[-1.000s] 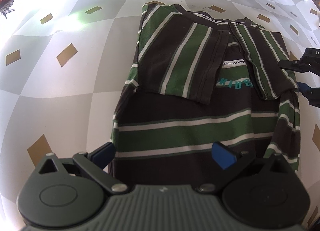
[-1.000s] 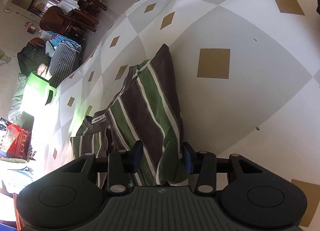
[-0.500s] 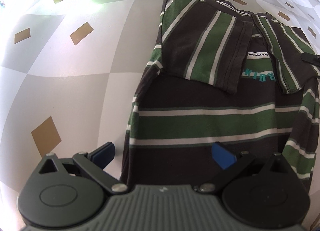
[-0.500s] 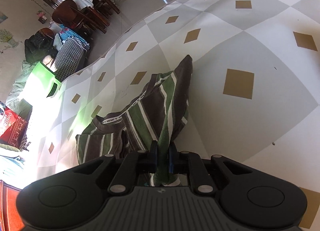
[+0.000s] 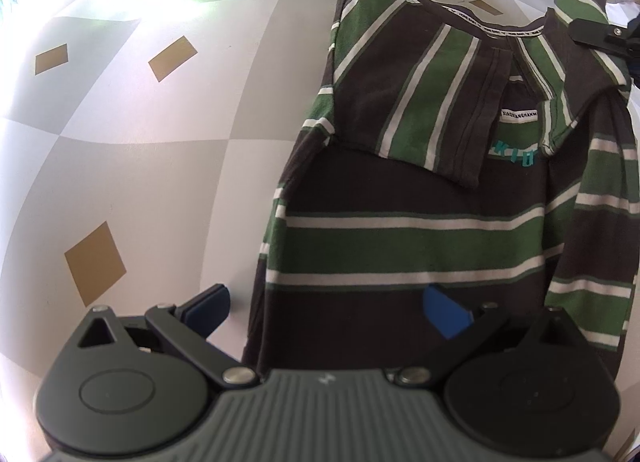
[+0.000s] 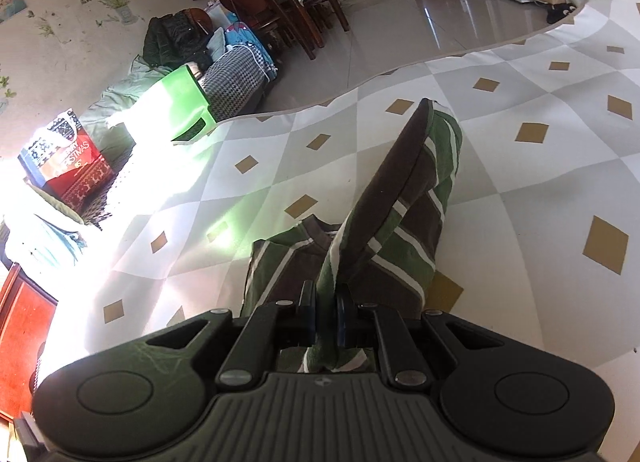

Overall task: Fold clothes
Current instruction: 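Lift the gripped hem with the right tool and fold it toward the collar, then lay the folded hem over the collar and open the right tool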

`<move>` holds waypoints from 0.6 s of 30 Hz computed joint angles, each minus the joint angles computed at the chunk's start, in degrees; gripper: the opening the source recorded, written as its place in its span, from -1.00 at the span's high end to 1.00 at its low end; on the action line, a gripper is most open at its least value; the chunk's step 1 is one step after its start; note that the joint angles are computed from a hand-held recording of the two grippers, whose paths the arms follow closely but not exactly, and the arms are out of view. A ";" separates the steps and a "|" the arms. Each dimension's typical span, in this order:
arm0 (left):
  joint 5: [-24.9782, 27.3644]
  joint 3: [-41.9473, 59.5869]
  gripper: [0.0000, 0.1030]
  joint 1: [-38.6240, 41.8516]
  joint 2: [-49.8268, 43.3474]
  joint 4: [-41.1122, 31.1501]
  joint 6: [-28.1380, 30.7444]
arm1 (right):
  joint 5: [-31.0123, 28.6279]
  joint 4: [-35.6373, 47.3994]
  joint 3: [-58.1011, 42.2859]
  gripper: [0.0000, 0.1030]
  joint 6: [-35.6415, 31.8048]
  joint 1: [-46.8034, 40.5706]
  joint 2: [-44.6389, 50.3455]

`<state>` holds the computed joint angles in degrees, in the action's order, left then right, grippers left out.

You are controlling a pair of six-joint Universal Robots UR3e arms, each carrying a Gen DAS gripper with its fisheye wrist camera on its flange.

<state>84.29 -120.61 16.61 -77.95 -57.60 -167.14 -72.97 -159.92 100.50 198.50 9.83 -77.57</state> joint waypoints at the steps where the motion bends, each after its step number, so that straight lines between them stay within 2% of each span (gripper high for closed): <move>1: 0.00 0.06 -1.00 0.23 0.42 -0.39 -0.05 | 0.00 -0.36 -0.91 0.80 -0.67 1.03 0.89; 9: -0.01 -0.91 -1.00 3.73 2.31 -2.24 -0.22 | 2.53 -1.55 -8.39 0.80 -5.04 7.43 9.53; 18: 0.02 -1.33 -1.00 6.09 3.67 -3.01 -0.04 | 1.40 1.01 -13.57 0.76 -8.24 11.82 17.88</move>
<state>84.32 -121.94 22.70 -74.29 -60.61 -167.18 -71.56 -158.90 86.93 190.25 21.66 -59.69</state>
